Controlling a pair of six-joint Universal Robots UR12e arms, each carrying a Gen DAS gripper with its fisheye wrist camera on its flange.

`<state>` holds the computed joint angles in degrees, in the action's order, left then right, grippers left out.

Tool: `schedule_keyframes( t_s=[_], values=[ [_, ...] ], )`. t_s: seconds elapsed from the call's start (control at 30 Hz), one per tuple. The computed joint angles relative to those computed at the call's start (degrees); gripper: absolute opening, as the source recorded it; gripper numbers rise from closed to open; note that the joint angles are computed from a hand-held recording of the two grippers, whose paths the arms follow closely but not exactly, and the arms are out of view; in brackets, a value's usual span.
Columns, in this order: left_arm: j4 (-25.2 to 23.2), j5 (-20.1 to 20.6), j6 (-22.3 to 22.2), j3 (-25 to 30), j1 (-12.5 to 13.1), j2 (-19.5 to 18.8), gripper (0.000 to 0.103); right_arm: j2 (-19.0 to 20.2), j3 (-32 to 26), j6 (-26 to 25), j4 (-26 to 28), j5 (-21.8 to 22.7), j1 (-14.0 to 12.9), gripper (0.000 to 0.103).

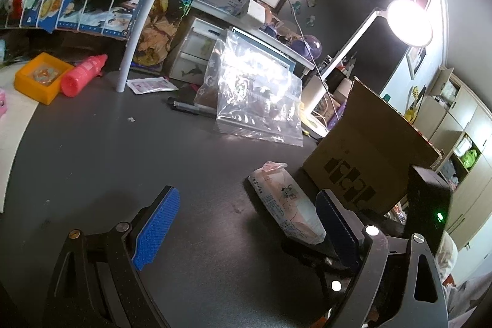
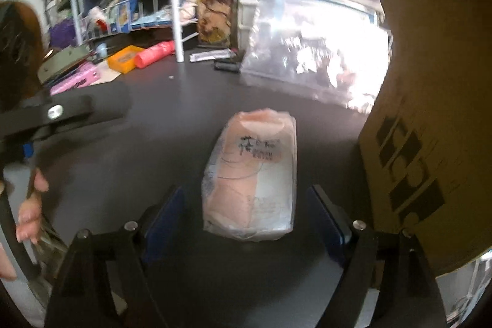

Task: Organize objects
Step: 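Close the right tool on the pink package and lift it, then carry the pink package into the cardboard box and open the right tool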

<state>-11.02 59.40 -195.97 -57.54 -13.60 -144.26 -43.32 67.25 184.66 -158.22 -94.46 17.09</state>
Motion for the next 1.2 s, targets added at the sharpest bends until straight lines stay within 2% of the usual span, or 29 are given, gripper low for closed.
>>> schedule_keyframes(
  t_s=[0.1, 0.13, 0.17, 0.2, 0.43, 0.57, 0.67, 0.97, 1.0, 1.03, 1.2],
  values=[
    [0.0, 0.0, -0.3, -0.1, 0.1, 0.0, 0.089, 0.3, -0.5, 2.5, 0.6, 0.6, -0.3, 0.076],
    [0.0, 0.0, -0.4, 0.0, 0.1, 0.0, 0.089, 0.2, -0.5, 2.3, 0.8, 0.6, -0.3, 0.071],
    [-0.1, 0.0, -0.5, 0.1, 0.1, -0.1, 0.089, 0.3, -0.6, 1.8, 0.7, 0.0, -0.2, 0.059],
    [-0.3, 0.0, -0.6, 0.2, 0.1, -0.1, 0.089, 0.3, -0.6, 1.2, 0.8, -0.7, 0.0, 0.053],
    [-2.3, -0.8, 0.0, 1.3, -0.1, -0.6, 0.089, 0.1, -0.2, -0.4, -0.4, 1.0, -0.1, 0.031],
    [-4.0, 0.1, 0.5, 1.8, -0.3, -0.6, 0.089, -0.1, -0.2, -1.4, -0.9, 3.0, -0.1, 0.028],
    [-3.7, -1.0, 0.3, 1.9, -0.3, -0.6, 0.089, -0.4, 0.1, -2.8, -1.8, 5.2, -0.2, 0.028],
    [-1.3, -2.9, -2.9, 2.0, 0.0, -0.1, 0.088, -2.0, 0.7, -10.8, -4.5, 15.3, -0.5, 0.028],
    [-0.9, -3.1, -2.9, 1.9, 0.0, 0.1, 0.084, -2.2, 0.7, -11.8, -4.6, 16.0, -0.5, 0.028],
    [-0.7, -3.3, -2.8, 1.8, 0.1, 0.3, 0.076, -2.3, 0.6, -12.7, -4.8, 16.7, -0.6, 0.028],
    [0.9, -3.1, -3.0, 2.0, 0.1, 1.3, 0.059, -3.2, 0.2, -16.6, -5.8, 20.5, -1.0, 0.028]
  ],
)
